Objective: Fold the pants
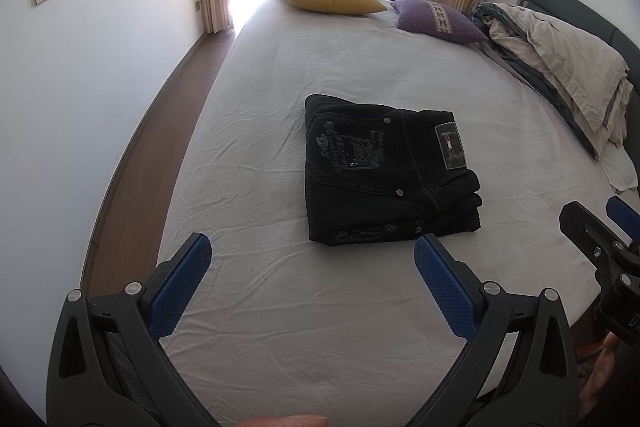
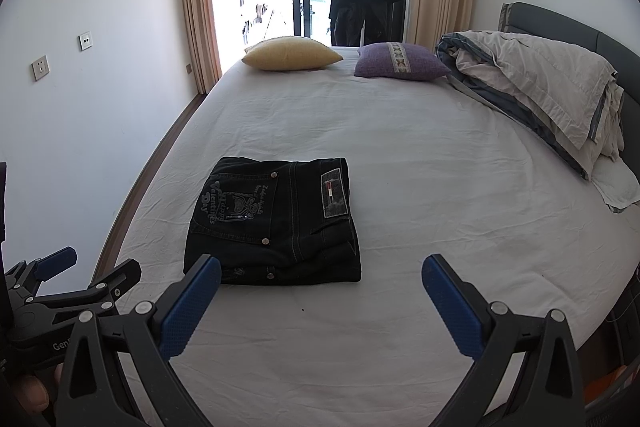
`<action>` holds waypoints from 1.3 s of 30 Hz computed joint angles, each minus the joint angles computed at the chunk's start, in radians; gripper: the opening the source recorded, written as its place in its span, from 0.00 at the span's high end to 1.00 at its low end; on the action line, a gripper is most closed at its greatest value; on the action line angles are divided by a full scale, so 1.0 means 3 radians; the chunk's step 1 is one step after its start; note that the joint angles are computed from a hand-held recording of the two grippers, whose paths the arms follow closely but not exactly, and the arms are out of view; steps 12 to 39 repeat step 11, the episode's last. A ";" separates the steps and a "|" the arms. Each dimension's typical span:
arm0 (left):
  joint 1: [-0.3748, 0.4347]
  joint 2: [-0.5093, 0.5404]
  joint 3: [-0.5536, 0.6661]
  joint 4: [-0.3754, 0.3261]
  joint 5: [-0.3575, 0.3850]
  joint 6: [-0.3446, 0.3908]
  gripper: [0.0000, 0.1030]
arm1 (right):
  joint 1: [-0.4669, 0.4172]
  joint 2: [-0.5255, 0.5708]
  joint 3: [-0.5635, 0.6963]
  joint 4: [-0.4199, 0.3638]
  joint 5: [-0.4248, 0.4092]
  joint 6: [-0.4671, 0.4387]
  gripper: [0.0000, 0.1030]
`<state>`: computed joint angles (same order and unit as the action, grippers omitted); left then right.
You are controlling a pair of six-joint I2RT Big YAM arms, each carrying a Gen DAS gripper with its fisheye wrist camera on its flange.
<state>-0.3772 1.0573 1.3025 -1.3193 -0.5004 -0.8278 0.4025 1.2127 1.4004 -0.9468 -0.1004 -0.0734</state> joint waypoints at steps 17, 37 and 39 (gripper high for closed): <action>-0.0046 0.0008 -0.0007 -0.0004 -0.0082 0.0021 0.00 | 0.0025 -0.0053 -0.0116 0.0040 -0.0001 0.0035 0.00; -0.0046 0.0008 -0.0007 -0.0004 -0.0082 0.0021 0.00 | 0.0025 -0.0053 -0.0116 0.0040 -0.0001 0.0035 0.00; -0.0046 0.0008 -0.0007 -0.0004 -0.0082 0.0021 0.00 | 0.0025 -0.0053 -0.0116 0.0040 -0.0001 0.0035 0.00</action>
